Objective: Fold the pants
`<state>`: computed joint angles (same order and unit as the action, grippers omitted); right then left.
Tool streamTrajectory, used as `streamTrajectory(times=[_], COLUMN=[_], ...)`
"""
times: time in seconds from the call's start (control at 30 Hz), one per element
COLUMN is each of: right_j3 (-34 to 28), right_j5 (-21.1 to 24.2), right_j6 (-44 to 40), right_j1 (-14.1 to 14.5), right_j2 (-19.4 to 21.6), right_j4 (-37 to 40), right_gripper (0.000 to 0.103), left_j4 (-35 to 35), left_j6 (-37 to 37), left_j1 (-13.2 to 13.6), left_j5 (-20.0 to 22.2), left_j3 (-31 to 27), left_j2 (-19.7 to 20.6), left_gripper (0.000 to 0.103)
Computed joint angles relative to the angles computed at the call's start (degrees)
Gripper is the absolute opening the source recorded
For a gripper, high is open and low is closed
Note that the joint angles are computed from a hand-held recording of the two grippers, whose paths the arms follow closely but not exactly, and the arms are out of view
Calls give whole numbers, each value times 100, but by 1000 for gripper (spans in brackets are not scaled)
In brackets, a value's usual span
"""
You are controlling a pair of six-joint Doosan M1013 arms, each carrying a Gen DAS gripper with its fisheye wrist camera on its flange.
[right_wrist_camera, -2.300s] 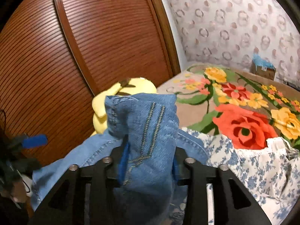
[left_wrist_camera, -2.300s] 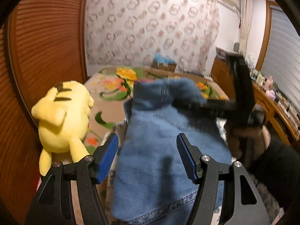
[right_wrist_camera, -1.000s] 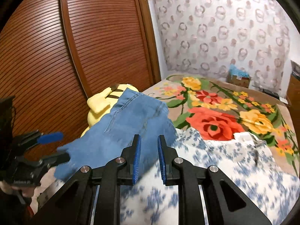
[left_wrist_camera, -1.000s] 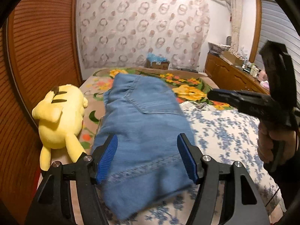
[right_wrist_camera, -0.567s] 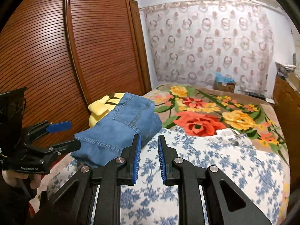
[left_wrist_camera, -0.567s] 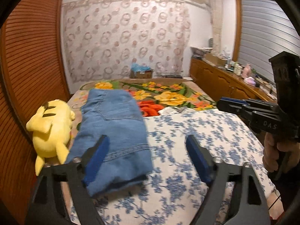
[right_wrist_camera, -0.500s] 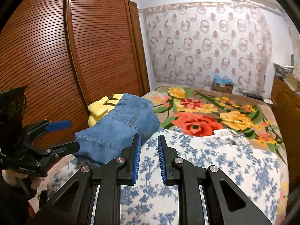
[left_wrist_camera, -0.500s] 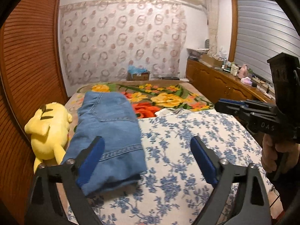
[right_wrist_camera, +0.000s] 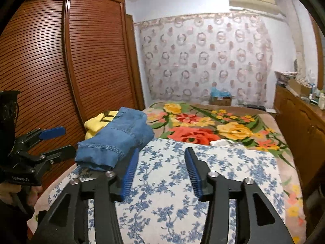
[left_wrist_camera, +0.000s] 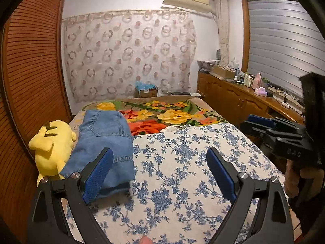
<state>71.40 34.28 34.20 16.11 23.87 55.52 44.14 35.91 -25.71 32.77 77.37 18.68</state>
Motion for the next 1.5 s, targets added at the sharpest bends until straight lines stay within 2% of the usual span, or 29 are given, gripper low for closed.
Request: streamTrajectory(times=[0.17,0.23,0.33,0.53,0.73,1.5], right_j3=[567,788,1048,1300,1313,1372], right_j5=[-494,-792,-1112,-1344,-1448,-1457], right_j6=[-44,162,320,722,959,520], right_j1=[32,73,132,203,278,160], right_j2=[-387,-547,-738,-972,-1024,-1005], right_j4=[18,-185,-282,-547,-740,-292], right_gripper=[66,76,80,81,81,81], left_j4=[289,314,379,660,851,878], left_j6=[-375,-415,-477,-752,-928,-967], left_j1=[-144,-180,-240,-363,-423,-445], left_j5=[247,258,184,275,393,430], left_j3=[27,54,141,223,235,248], left_j2=[-35,-49,-99,-151,-178,-197], left_gripper=[93,93,93,93,93,93])
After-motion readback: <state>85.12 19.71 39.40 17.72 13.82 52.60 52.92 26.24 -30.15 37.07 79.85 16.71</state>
